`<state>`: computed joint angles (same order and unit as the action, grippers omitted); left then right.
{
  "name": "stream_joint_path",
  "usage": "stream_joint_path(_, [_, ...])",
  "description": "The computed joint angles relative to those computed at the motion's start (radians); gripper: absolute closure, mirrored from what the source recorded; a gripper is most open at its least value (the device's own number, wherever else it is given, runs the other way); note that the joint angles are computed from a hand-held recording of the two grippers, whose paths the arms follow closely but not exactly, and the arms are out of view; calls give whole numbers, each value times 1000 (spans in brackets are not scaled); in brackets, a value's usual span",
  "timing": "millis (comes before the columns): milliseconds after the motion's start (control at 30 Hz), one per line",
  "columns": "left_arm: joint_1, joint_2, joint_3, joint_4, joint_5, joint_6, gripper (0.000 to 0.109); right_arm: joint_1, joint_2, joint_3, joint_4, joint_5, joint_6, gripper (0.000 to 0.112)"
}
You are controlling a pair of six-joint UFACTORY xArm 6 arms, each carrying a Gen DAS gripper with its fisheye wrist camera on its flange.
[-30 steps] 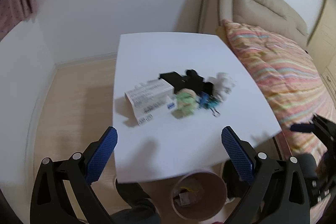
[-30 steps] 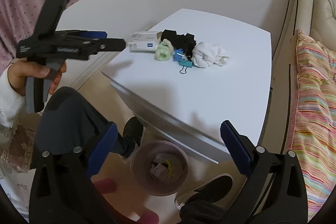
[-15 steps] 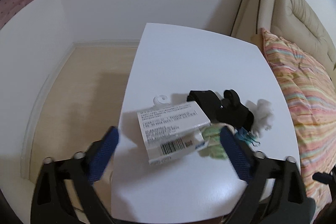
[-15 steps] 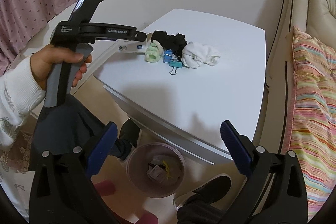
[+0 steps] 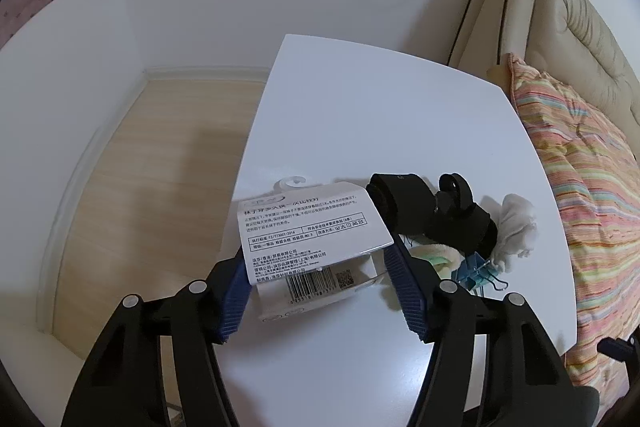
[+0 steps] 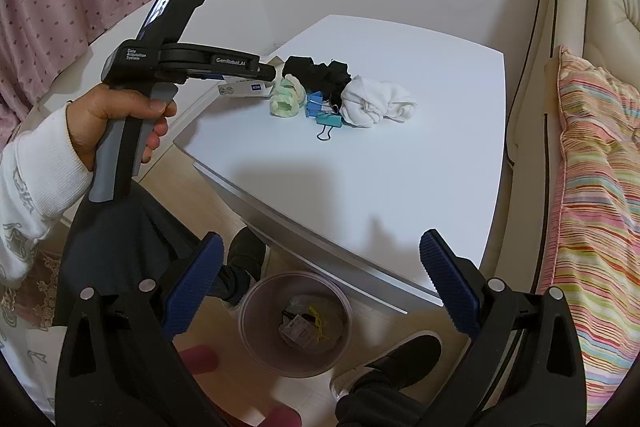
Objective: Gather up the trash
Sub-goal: 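Grasp the white medicine box with the left gripper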
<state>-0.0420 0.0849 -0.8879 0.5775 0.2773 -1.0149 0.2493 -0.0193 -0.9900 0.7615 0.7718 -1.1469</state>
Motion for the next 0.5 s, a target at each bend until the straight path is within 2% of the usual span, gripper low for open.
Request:
stream_joint_path(267, [7,-60,59,52,-48,24,47,4,5,0,5,-7,-3,16])
stream_joint_path(500, [-12,-148,135,9,-94,146,47,11,-5,7,1,-14,6,16])
